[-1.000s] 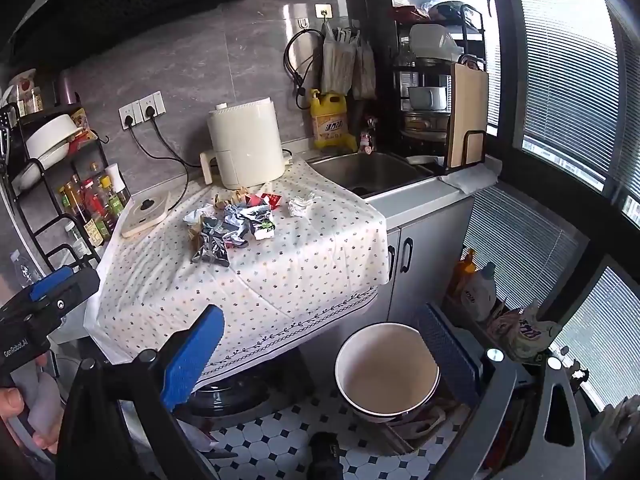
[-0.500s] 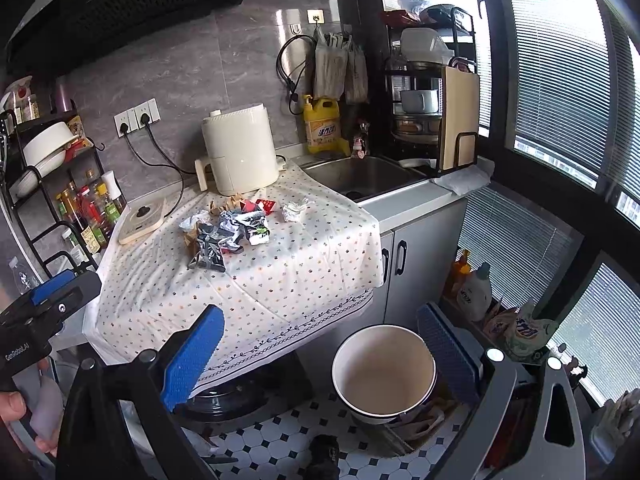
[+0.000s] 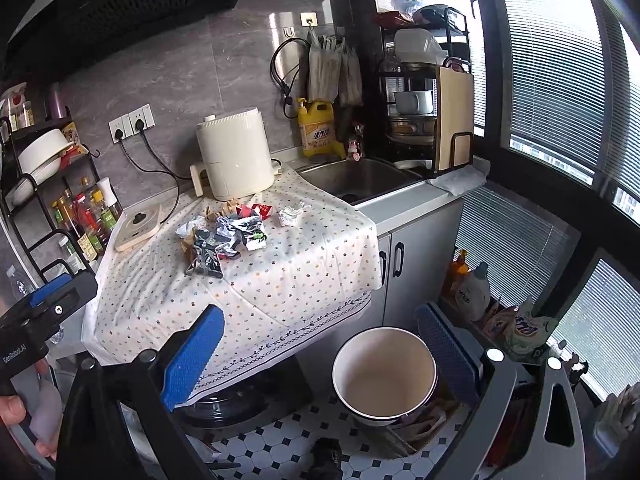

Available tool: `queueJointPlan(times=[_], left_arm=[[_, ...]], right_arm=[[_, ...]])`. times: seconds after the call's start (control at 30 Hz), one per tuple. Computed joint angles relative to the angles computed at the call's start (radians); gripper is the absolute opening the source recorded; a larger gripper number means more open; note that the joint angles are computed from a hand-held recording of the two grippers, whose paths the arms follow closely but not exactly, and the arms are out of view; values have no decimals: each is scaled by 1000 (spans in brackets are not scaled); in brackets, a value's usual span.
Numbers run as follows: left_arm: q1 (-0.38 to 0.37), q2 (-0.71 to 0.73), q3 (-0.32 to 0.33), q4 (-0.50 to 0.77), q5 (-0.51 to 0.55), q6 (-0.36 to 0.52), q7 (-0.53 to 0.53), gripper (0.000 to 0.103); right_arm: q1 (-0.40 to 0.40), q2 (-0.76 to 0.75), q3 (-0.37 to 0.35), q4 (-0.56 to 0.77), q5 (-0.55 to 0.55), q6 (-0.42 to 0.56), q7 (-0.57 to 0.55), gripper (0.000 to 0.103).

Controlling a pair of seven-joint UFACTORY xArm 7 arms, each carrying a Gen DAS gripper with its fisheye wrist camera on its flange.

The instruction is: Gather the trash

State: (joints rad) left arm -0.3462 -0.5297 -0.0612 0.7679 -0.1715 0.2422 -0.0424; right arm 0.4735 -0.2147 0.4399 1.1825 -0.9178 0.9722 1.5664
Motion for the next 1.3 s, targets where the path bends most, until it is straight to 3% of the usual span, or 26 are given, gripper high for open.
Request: queueJointPlan(times=[0.9, 1.3], left_arm=[[-58, -30, 54, -10, -62, 16, 85, 97], [-56, 16, 76, 31, -97, 27, 140, 97]], right_arm=[[36, 20, 14, 48, 2, 108, 6, 95], [57, 83, -17, 103, -14, 102, 3, 95]])
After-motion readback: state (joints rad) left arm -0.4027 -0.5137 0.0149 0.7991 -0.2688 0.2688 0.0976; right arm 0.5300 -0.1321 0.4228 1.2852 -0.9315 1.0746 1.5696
